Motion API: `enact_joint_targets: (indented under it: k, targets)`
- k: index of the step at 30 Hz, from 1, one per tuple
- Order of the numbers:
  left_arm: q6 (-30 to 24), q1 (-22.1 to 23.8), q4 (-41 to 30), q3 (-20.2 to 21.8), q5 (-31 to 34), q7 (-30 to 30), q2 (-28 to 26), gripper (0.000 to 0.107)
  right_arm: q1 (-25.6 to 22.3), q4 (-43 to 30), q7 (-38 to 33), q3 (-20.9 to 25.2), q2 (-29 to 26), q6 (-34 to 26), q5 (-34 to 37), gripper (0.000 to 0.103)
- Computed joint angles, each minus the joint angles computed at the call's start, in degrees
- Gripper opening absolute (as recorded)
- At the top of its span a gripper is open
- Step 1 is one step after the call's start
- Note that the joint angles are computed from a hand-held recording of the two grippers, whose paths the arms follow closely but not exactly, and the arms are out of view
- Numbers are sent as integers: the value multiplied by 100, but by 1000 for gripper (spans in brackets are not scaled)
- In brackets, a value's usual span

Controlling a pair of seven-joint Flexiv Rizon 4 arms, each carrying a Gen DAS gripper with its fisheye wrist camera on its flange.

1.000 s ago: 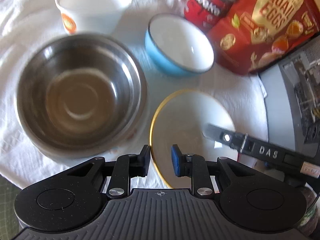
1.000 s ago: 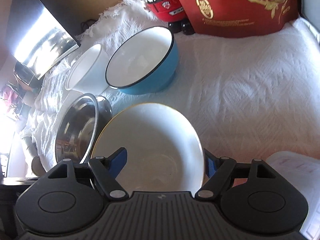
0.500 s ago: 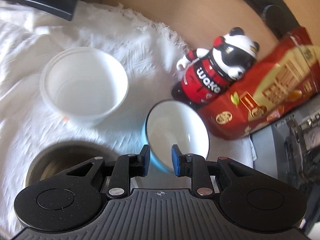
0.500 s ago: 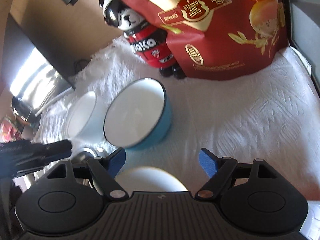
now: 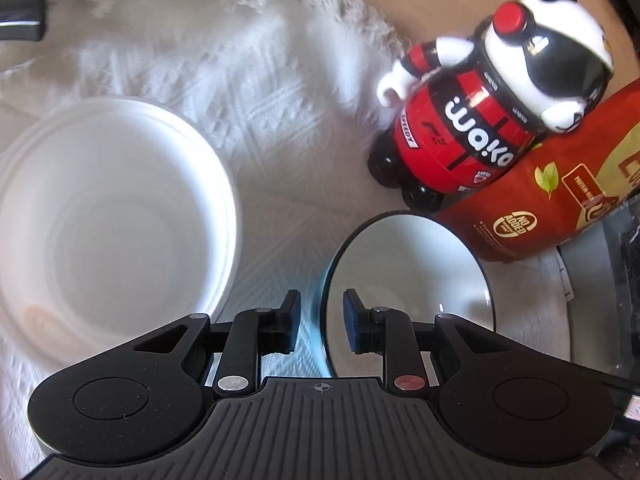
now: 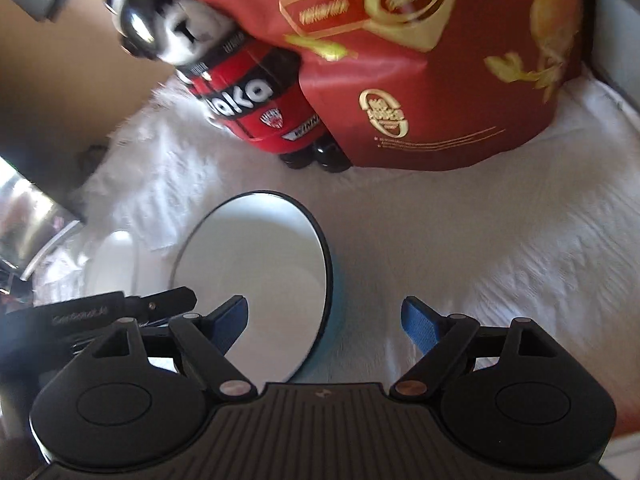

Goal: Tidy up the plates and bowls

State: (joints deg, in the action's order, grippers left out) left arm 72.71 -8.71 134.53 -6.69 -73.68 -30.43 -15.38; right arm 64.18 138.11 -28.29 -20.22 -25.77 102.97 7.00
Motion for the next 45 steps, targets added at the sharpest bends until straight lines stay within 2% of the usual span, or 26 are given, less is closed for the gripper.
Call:
enact_joint_targets:
  k: [3,5,8,11,13,17,20,22,24,25,27,30,35,42,45]
  targets:
    - [142,-65,-90,-40,141,88,-141,26,-658,-334,-87,553,-231,-86,-255,71]
    - [168,-42,-127,-53,388,-1,-215,26,-1018,-493,-53,879,-346,-103,-331,69]
    - [165,16,-126,-88,570,-196,-225,27,-1542,-568,-155,1430,-449,251,-429,69]
    - [-115,98,-111,-51,1107,-542,-133,28,-1322,-482,-255,1272,-358,240,-270,69]
    - [-350,148,-77,-98,1233,-541,-51,28,-1177,-323,-230,1159,-228,228,-101,69]
    - [-634,101,-87,-142,1534,-600,-69,27,-453,139,-216,501,86,290,304,71]
    - [-742,99,-160,-199,1662,-615,-205,22,-208,315,-256,259,159,237,436,73]
    - [-720,91,-205,-225,1694,-619,-265,21,-488,330,-208,528,38,388,478,73]
    - [-668,82,-228,-229,1781,-720,-308,20,-1141,301,-44,1076,-131,678,296,73]
    - [-685,104,-253,-238,1799,-748,-341,18,-1271,226,-186,1246,-178,670,492,73]
    - [-768,159,-295,-243,1854,-810,-396,16,-1341,165,-228,1291,-277,665,543,75]
    - [-826,222,-331,-238,1955,-896,-428,15,-1619,86,-307,1529,-383,791,520,82]
    - [-979,355,-297,-333,1324,-509,-313,16,-2044,-44,-540,1859,-368,606,216,96]
    - [-1037,234,-228,-189,1056,-370,-144,15,-3207,-159,-582,2779,-423,533,-421,103]
    - [-1067,194,-209,-123,969,-358,-83,15,-3309,-169,-592,2838,-389,394,-596,103]
